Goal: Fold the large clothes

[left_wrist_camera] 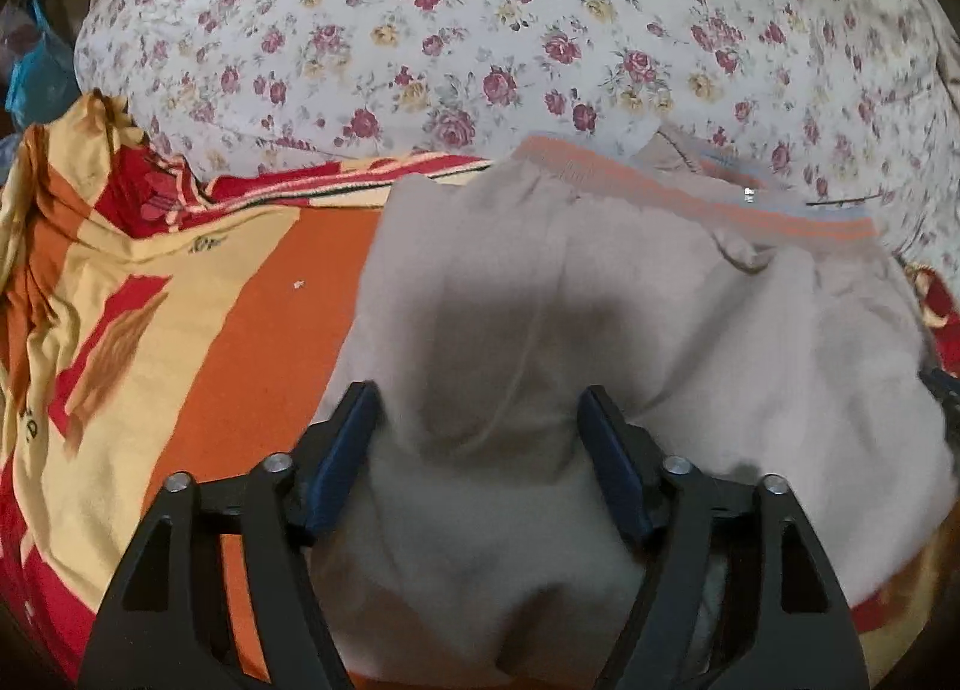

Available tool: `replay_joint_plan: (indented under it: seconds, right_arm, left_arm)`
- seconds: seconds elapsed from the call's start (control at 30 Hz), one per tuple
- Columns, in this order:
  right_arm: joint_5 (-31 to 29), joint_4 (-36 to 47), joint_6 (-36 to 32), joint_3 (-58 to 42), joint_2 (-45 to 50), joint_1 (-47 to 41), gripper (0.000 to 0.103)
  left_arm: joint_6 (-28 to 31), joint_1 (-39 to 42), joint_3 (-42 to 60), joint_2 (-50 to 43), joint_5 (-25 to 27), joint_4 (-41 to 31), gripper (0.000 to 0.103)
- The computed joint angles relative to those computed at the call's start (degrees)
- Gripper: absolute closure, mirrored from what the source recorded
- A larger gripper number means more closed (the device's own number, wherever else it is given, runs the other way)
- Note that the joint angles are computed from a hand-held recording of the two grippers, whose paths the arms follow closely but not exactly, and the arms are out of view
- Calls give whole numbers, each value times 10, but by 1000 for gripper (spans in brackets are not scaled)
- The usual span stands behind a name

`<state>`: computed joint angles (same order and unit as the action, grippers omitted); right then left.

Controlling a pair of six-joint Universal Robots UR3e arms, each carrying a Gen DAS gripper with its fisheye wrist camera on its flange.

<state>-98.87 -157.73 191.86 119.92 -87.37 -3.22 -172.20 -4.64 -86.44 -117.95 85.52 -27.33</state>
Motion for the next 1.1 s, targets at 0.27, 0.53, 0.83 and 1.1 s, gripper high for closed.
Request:
replay_joint_plan:
  seconds: [0.27,0.53,0.83,1.1]
  right_arm:
    - [86,41,40,45,-94,-55,60]
    - [104,49,69,-8,-106,38,60]
    - [96,26,100,-148,66,145,59]
    - [86,0,117,-139,126,161,59]
  left_arm:
    - [-17,27,-17,27,-36,-20,23]
    - [-14,29,-69,82,-44,6,24]
    - [-1,23,-87,86,-35,19,24]
    - [5,19,-85,79,-27,14,24]
